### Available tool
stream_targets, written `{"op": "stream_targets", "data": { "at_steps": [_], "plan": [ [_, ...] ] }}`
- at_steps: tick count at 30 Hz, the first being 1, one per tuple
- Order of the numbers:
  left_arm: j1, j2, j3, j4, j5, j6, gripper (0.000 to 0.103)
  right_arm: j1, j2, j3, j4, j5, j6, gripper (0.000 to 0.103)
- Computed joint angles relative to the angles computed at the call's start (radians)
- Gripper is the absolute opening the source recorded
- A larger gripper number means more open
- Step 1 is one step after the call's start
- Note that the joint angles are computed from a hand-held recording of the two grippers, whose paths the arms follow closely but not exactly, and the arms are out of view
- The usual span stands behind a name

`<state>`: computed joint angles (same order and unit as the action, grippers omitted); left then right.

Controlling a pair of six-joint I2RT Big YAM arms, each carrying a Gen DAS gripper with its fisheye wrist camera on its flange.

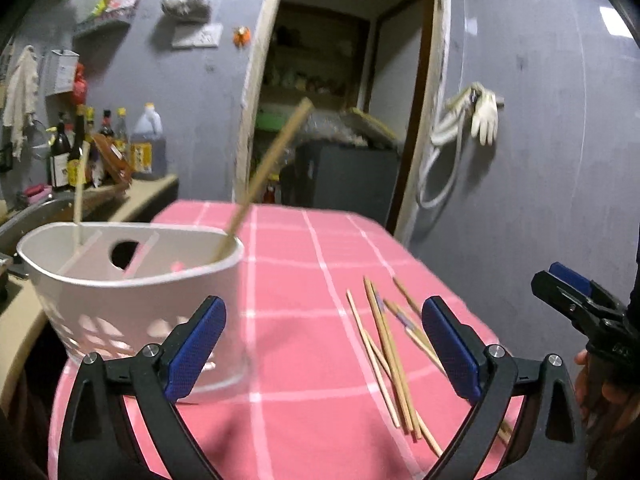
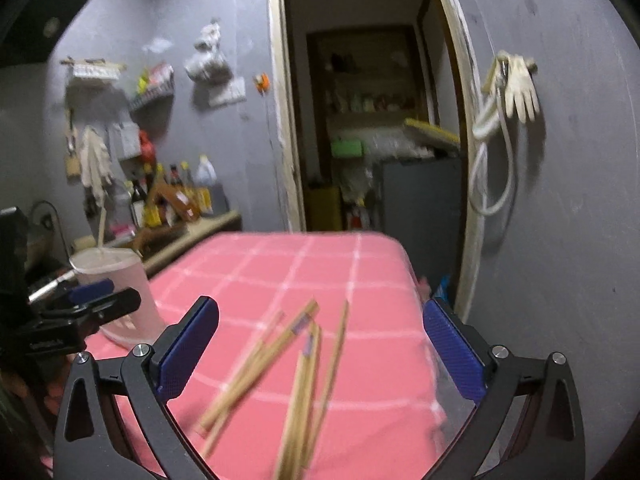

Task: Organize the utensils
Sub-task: 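Return both tools to the pile and close each on another chopstick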

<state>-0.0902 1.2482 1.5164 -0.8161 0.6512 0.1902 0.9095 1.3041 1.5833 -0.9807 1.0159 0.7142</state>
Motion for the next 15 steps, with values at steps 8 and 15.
{"op": "stream_targets", "data": {
  "at_steps": [8,15],
  "plan": [
    [-0.087,0.062,0.034,-0.132,-0.092,0.091,0.095,-0.087,0.000,-0.022,-0.143,-0.220,0.132,0.074],
    [-0.129,0.127,0.078,-0.229,-0.144,0.155,0.076,-0.147,0.016,-0.035,-0.158,-0.384,0.131,0.047]
  ]
}}
